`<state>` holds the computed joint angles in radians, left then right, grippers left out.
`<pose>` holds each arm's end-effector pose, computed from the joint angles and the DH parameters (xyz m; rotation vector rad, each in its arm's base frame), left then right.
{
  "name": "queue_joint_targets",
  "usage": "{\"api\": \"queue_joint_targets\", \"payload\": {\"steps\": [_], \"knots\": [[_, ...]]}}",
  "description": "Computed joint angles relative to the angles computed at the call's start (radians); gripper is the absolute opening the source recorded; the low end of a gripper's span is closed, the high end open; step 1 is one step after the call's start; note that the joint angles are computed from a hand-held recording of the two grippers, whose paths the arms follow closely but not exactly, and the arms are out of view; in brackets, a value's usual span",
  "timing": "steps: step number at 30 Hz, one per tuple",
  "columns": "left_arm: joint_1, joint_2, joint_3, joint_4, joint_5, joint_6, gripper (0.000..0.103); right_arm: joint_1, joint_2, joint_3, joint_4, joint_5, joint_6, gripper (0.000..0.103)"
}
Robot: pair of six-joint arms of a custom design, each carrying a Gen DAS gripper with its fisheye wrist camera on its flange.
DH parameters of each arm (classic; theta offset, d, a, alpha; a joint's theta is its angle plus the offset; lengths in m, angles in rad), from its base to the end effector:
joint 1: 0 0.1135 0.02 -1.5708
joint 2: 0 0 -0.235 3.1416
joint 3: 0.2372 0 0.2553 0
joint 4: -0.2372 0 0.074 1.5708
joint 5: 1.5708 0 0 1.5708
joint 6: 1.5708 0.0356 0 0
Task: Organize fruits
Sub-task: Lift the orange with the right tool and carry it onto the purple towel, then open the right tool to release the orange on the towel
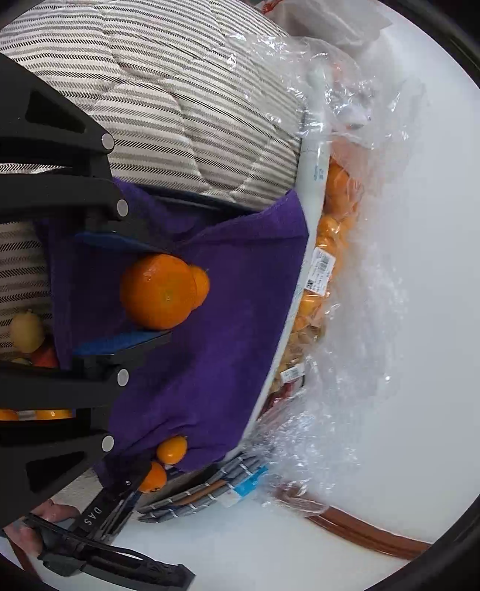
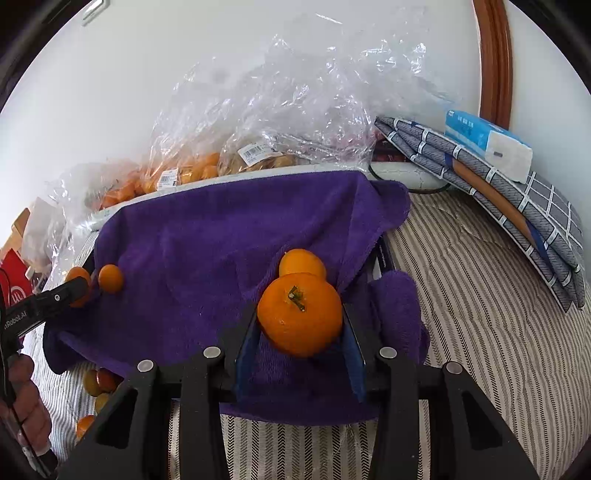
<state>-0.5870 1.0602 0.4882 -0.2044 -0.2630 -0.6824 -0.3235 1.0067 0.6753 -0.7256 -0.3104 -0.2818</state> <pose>0.1913 -0.1161 0.1587 -0.2406 2.3250 -0.3319 0.1946 -0.0538 0.1941 -0.0517 2.5583 0.1816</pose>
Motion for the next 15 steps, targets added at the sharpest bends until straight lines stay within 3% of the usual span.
{"api": "queue_joint_targets", "payload": {"steps": [9, 15], "knots": [[-0.019, 0.022, 0.014, -0.023, -0.024, -0.017, 0.038, 0.049, -0.036, -0.033, 0.014, 0.043, 0.009, 0.044], [-0.032, 0.032, 0.023, -0.032, -0.044, -0.015, 0.038, 0.085, -0.134, -0.071, 0.035, 0.061, 0.006, 0.060]]}}
